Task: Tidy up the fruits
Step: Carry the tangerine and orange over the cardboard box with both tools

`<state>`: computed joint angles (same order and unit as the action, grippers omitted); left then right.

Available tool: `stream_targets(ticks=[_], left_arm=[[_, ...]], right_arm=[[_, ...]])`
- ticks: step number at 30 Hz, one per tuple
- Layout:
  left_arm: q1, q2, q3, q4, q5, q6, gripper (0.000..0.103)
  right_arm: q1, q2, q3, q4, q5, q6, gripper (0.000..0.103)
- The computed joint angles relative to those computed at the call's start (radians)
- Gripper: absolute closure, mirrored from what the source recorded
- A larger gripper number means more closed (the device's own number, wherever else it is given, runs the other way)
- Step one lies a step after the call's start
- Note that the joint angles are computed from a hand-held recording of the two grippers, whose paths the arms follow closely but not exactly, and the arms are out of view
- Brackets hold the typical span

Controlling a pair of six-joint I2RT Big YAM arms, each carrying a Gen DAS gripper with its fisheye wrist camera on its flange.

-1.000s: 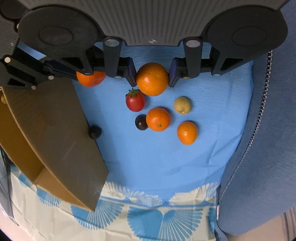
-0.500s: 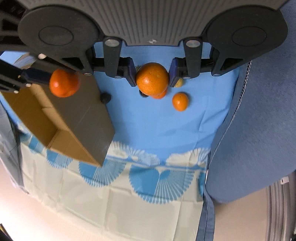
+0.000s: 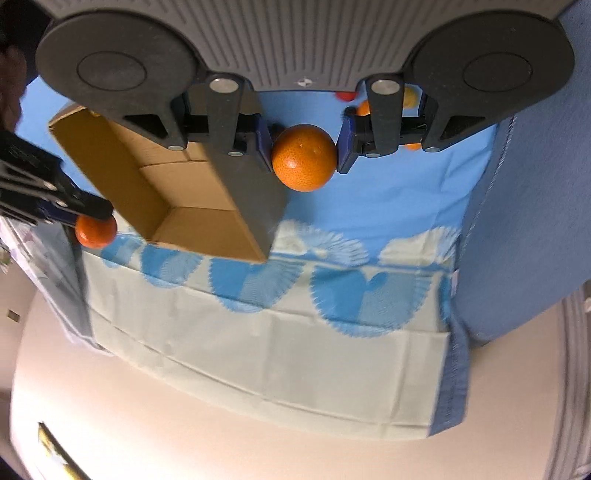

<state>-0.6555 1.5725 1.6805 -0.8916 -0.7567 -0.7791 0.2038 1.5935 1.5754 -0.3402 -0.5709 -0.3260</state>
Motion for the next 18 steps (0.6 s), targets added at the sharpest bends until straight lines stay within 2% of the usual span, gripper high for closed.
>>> stream_targets(ticks=[3,7,9,12,14,18], left_arm=[[-0.005,0.047,0.069,0.002,0.011,0.041,0.062],[-0.013,0.095,0.121,0.039,0.028,0.083,0.062],[-0.016,0.11,0.127,0.081,0.04,0.106,0.062],[-0.015,0.111,0.096,0.192,0.081,0.13,0.062],[-0.014,0.121,0.091,0.228,0.108,0.137,0.062],[-0.016,0.164,0.125,0.221,0.131,0.16,0.062]], right_arm=[[-0.042,0.06,0.076,-0.007,0.022,0.043,0.067],[-0.079,0.114,0.123,0.005,0.051,0.117,0.067],[-0.089,0.132,0.139,0.002,0.066,0.13,0.067],[-0.104,0.138,0.134,0.022,0.081,0.128,0.067],[-0.112,0.134,0.124,0.038,0.088,0.132,0.067],[-0.133,0.116,0.102,0.071,0.091,0.153,0.067]])
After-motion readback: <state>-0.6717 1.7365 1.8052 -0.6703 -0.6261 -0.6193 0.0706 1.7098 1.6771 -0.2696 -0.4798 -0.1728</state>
